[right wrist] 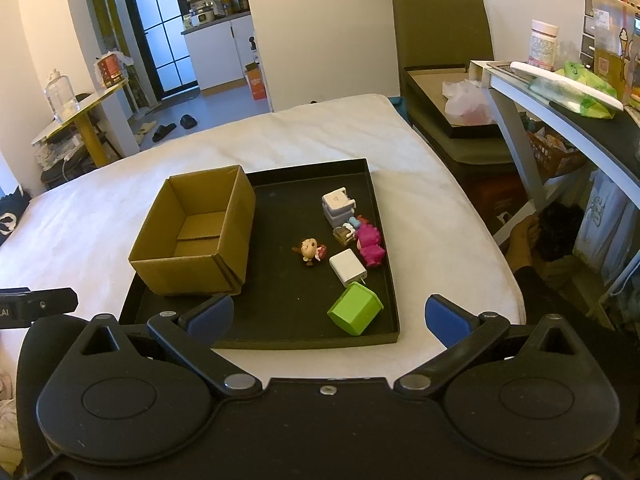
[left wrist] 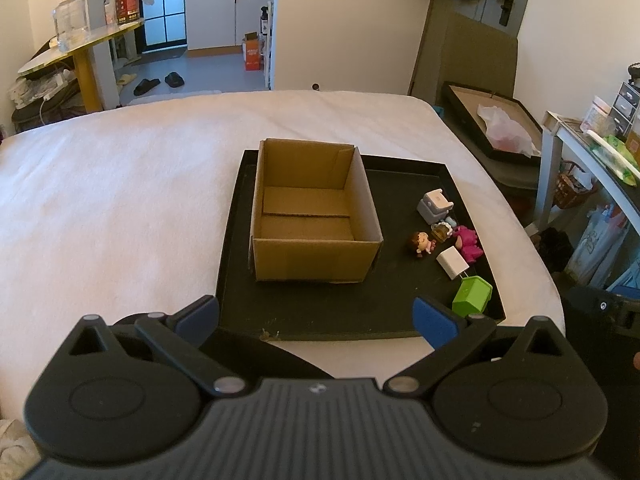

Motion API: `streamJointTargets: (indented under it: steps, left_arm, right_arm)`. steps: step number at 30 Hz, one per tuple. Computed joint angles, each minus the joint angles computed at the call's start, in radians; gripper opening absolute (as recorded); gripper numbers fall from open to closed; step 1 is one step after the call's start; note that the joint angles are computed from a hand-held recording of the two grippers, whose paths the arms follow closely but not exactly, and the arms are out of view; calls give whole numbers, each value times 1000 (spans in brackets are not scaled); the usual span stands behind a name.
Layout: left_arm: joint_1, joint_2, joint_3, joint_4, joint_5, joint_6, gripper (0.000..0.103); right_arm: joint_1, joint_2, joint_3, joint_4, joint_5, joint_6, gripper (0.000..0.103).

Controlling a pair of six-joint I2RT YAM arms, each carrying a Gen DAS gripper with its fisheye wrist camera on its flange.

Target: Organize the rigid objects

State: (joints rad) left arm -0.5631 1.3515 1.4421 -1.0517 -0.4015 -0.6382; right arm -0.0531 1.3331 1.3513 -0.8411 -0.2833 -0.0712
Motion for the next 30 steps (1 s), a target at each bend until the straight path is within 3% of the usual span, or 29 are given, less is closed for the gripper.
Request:
streamJointTargets:
  steps: [30]
  left_arm:
    - [24,3,13,-5,5,9,103]
  right_arm:
    - [23,6,1,0,21,10,103]
